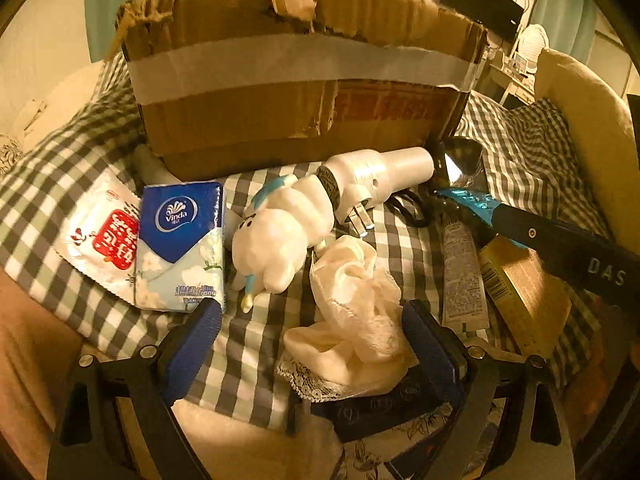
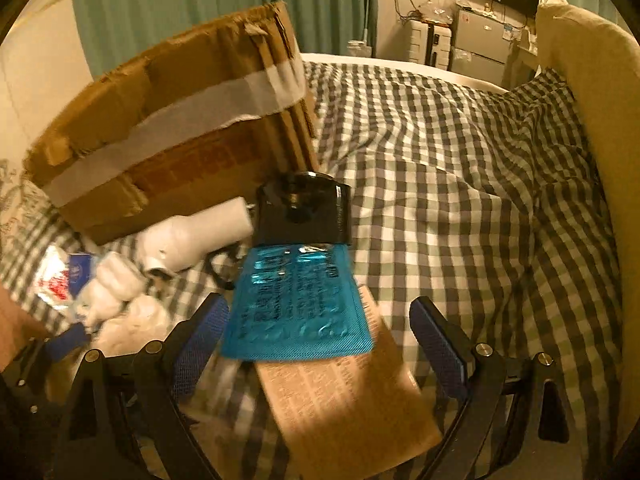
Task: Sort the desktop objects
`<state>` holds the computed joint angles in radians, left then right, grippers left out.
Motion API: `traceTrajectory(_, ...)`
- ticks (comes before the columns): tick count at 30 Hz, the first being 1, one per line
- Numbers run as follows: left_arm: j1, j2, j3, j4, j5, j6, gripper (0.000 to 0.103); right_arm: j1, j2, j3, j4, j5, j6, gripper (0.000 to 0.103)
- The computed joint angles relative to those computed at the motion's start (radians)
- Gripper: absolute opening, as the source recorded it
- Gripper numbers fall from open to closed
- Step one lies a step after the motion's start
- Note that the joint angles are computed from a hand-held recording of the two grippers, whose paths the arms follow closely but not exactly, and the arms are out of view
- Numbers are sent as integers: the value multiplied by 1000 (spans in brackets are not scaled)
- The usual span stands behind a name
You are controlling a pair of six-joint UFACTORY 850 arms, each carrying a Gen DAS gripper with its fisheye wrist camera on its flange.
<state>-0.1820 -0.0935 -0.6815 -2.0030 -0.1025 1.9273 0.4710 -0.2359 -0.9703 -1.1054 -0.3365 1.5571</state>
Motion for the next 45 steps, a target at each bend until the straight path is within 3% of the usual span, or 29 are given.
traceTrajectory(2, -2, -2, 2, -70, -1, 72, 93, 7, -12, -8, 4, -15, -17, 92)
traceTrajectory(7, 1, -2, 6, -59, -14, 66, 91, 16, -24, -13, 22, -28, -47, 92)
traceTrajectory(11, 2, -2, 5, 85, -34, -56, 74, 20, -28, -12, 13, -32, -39, 92)
traceTrajectory(15, -5, 0, 5, 201, -39, -148, 67, 26, -40, -26, 50, -47, -78, 92)
traceTrajectory(19, 1, -3, 8, 235, -52, -168, 59, 43, -53, -35, 36, -83, -74, 93)
traceTrajectory(24, 9, 3, 17, 236, -69, -143, 37, 54, -56, -37, 36, -109, -81, 93)
traceTrajectory(30, 31, 7, 23, 301, -99, -192, 35, 43, -44, -24, 33, -77, -56, 92)
traceTrajectory(33, 37, 3, 17, 322, -112, -210, 31, 43, -38, -18, 20, -86, -36, 82)
traceTrajectory(45, 54, 23, 29, 311, -130, -197, 25, 46, 3, 15, -51, -74, 69, 80)
